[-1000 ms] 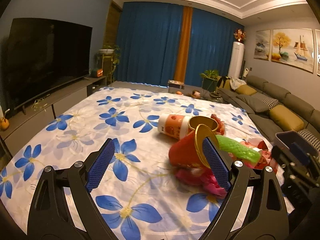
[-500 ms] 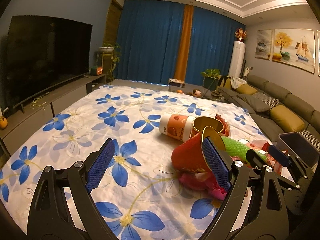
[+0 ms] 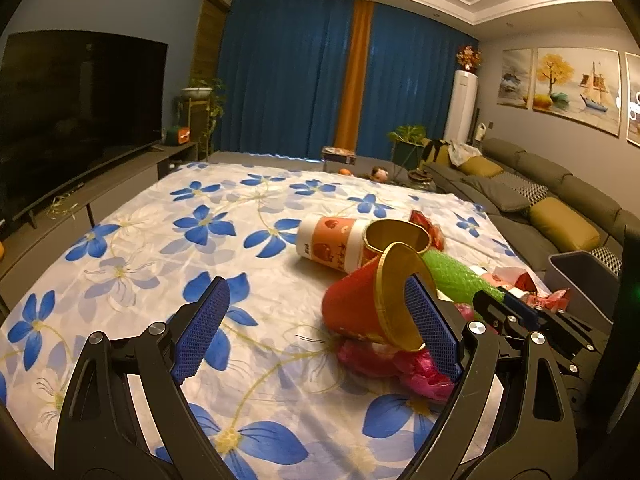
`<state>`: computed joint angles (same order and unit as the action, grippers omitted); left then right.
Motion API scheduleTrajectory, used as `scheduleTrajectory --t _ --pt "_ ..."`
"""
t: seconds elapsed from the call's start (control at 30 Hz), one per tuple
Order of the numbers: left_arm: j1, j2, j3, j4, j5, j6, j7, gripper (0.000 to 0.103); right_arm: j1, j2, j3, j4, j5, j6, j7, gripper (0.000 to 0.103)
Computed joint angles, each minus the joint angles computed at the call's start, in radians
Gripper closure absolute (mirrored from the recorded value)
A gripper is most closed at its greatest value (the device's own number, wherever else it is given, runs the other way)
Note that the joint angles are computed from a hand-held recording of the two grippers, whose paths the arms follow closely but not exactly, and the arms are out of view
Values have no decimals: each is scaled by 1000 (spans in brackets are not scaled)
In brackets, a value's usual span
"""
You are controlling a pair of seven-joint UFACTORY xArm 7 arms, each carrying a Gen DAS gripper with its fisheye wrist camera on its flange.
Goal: Collect trash
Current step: 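Grasp the red paper cup with left gripper while right gripper holds green net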
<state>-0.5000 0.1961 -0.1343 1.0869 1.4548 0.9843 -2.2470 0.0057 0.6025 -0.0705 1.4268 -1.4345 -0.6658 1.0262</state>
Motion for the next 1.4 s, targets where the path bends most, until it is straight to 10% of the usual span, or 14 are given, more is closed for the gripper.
scheduleTrajectory --t 0.47,0.9,1.4 --pt "36 79 55 51 -47 -198 47 41 -100 -74 19 -123 104 -147 -111 94" --pt "50 82 70 44 -53 -285 57 101 -158 -126 5 -199 122 -213 -115 94" --pt "-31 -11 -16 17 -26 -50 38 101 -206 -173 -15 -257 129 -268 -139 94"
